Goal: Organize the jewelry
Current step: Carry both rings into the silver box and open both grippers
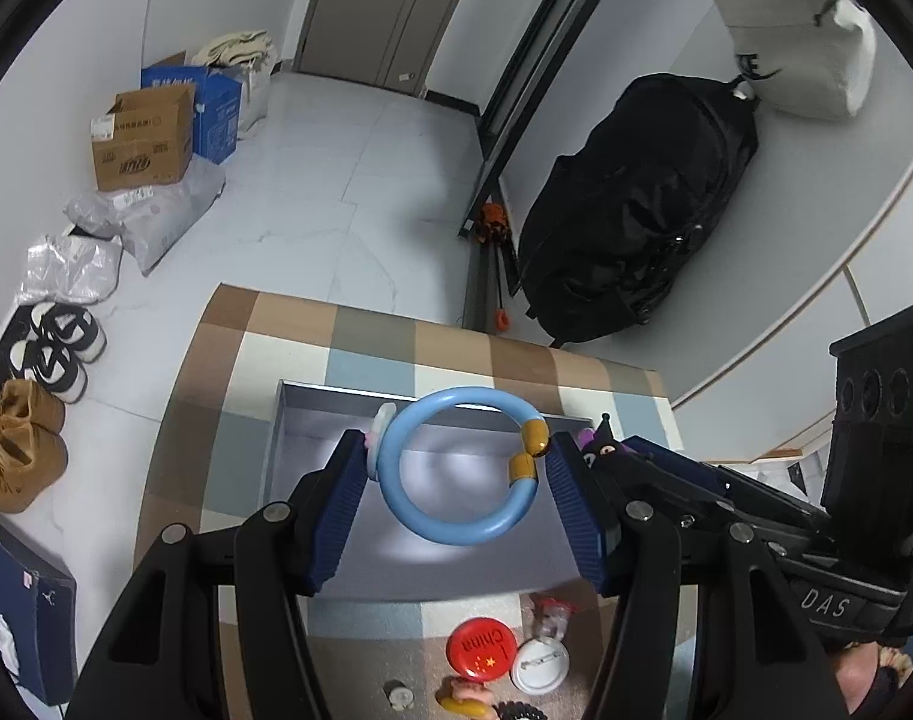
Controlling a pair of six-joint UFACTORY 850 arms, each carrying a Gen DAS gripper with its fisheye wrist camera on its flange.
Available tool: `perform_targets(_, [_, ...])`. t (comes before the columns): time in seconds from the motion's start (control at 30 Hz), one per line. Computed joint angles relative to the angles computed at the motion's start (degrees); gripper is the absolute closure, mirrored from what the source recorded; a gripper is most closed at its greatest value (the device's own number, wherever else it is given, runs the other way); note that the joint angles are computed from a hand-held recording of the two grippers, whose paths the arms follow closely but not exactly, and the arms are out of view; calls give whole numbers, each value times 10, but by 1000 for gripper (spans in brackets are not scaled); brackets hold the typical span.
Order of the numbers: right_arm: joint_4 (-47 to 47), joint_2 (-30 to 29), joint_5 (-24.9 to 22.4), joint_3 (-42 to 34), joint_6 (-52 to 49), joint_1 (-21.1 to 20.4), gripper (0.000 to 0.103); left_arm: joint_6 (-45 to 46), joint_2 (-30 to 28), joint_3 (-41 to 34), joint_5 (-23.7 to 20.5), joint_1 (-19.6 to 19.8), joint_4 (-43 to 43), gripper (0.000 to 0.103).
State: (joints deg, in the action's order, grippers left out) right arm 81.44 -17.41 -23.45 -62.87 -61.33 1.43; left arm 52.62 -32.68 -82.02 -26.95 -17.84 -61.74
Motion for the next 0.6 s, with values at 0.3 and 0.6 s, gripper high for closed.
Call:
perform_targets(0.3, [-11,-34,11,-24,9,2,50,-79,-39,-45,-44,5,45,47])
perform_targets(0.6, [-1,-47,4,-34,1,-3,32,-123,-75,-85,-129,25,17,25])
